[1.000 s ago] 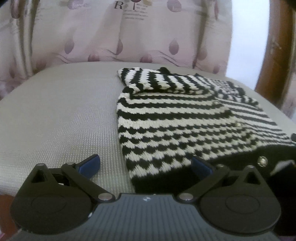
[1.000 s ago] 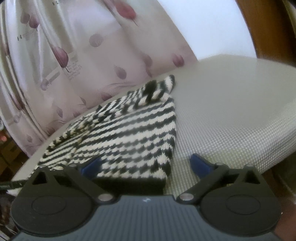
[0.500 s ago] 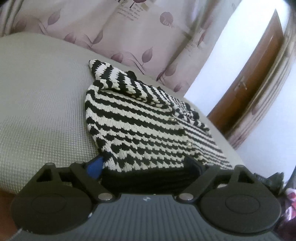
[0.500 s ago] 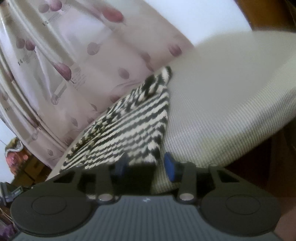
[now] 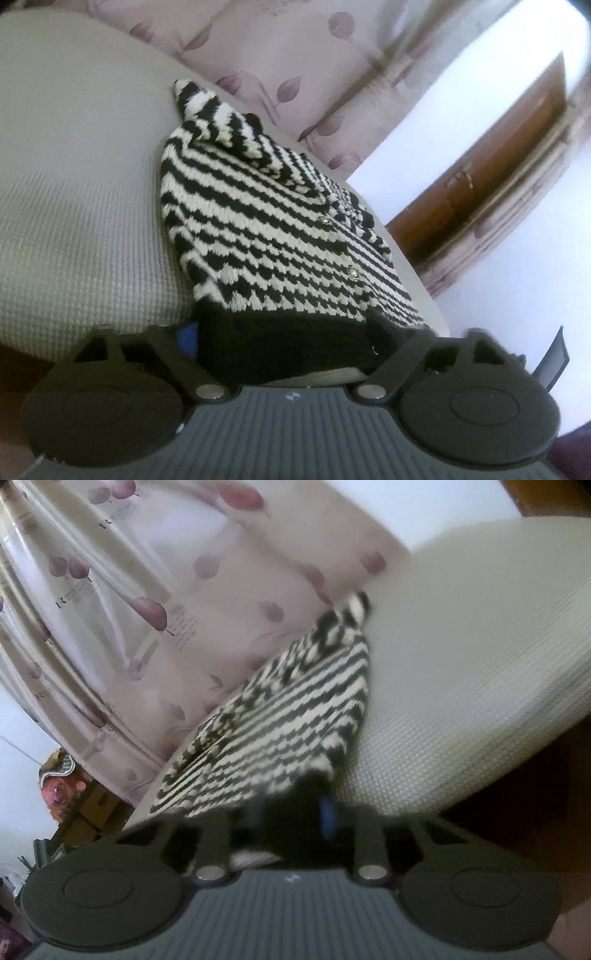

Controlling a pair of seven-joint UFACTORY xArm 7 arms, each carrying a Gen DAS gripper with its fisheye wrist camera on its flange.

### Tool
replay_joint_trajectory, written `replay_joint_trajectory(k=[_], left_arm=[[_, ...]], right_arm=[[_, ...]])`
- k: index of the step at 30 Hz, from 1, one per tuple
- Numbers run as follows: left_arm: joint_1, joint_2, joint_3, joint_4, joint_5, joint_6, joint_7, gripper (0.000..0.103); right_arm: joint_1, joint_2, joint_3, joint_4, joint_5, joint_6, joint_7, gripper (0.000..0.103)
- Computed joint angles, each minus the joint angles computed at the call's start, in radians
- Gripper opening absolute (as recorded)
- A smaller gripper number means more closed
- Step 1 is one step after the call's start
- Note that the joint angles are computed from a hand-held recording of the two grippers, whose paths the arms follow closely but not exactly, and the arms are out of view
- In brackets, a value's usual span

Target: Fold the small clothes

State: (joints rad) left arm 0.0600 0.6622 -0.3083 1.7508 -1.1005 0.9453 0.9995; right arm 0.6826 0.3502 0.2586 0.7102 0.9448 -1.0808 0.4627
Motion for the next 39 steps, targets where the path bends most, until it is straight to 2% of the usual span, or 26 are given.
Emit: replay_joint_trajectory(k=[1, 2, 3, 4, 6, 7, 8, 9, 10, 11, 13, 16, 17, 18, 19, 20, 23, 27, 31, 36, 39], left_arm=[[0.0, -0.002, 0.002, -0.005, 0.001, -0.005, 0.001, 0.054], [0.001, -0.003, 0.005, -0.007, 0.006, -0.009, 0.006, 0.024], [-0.001, 0.001, 0.01, -0.001, 0.015, -0.008, -0.005, 0.015], [0.0, 0.014, 0.014, 0.013, 0.023, 0.004, -0.029, 0.014], [0.004, 0.04, 0.012, 0.041, 0.031, 0.019, -0.065, 0.014], [0.009, 0.048, 0.006, 0.048, 0.029, 0.026, -0.071, 0.018], [0.014, 0.057, 0.0, 0.06, 0.03, 0.042, -0.073, 0.035], [0.021, 0.066, -0.009, 0.07, 0.027, 0.062, -0.07, 0.044], [0.026, 0.07, -0.016, 0.076, 0.022, 0.076, -0.067, 0.062], [0.028, 0.074, -0.022, 0.081, 0.019, 0.091, -0.063, 0.074], [0.02, 0.062, -0.023, 0.072, 0.022, 0.088, -0.037, 0.081], [-0.005, 0.031, -0.014, 0.036, 0.028, 0.037, -0.018, 0.078], [-0.008, 0.017, -0.012, 0.015, 0.023, 0.016, -0.01, 0.068], [-0.016, 0.002, -0.007, -0.003, 0.026, -0.009, -0.003, 0.053], [-0.026, -0.016, 0.001, -0.025, 0.034, -0.045, 0.011, 0.004], [-0.044, -0.037, 0.014, -0.047, 0.048, -0.096, 0.013, 0.008], [-0.024, -0.068, -0.007, -0.085, -0.019, -0.149, 0.031, 0.008], [-0.018, -0.101, -0.016, -0.106, -0.09, -0.16, 0.073, 0.008], [-0.04, -0.112, -0.001, -0.114, -0.101, -0.17, 0.087, 0.008], [-0.051, -0.085, 0.002, -0.072, -0.125, -0.175, 0.05, 0.008], [-0.059, -0.07, -0.004, -0.034, -0.126, -0.192, 0.046, 0.008]], right_arm=[[-0.001, 0.005, -0.001, 0.001, -0.01, -0.01, 0.013, 0.013], [0.0, 0.009, 0.0, 0.0, -0.02, -0.025, 0.026, 0.013], [0.0, 0.008, 0.0, -0.007, -0.033, -0.039, 0.041, 0.013], [-0.004, 0.007, 0.0, -0.017, -0.049, -0.052, 0.061, 0.013], [-0.014, 0.002, 0.001, -0.033, -0.074, -0.051, 0.092, 0.013], [-0.027, -0.001, -0.001, -0.053, -0.121, -0.057, 0.133, 0.014], [-0.028, 0.003, -0.003, -0.056, -0.127, -0.069, 0.151, 0.015], [-0.029, 0.006, -0.003, -0.054, -0.123, -0.075, 0.162, 0.016], [-0.035, 0.008, -0.003, -0.057, -0.14, -0.078, 0.189, 0.016], [-0.04, 0.011, -0.006, -0.056, -0.157, -0.082, 0.206, 0.017], [-0.045, 0.017, -0.009, -0.046, -0.174, -0.077, 0.217, 0.028], [-0.043, 0.02, -0.014, -0.012, -0.167, -0.025, 0.181, 0.028], [-0.041, 0.019, -0.015, 0.0, -0.152, -0.003, 0.163, 0.027], [-0.035, 0.022, -0.018, 0.013, -0.135, 0.005, 0.143, 0.022], [-0.03, 0.022, -0.019, 0.02, -0.121, 0.009, 0.126, 0.012], [-0.026, 0.021, -0.019, 0.022, -0.111, 0.01, 0.115, 0.011], [-0.028, 0.016, -0.017, 0.009, -0.133, -0.027, 0.141, 0.011], [-0.037, 0.01, -0.01, -0.014, -0.165, -0.09, 0.212, 0.011], [-0.036, 0.004, -0.005, -0.016, -0.167, -0.097, 0.224, 0.011], [-0.054, 0.005, -0.011, -0.019, -0.211, -0.123, 0.284, 0.011], [-0.073, -0.022, -0.024, -0.013, -0.244, -0.106, 0.266, 0.011]])
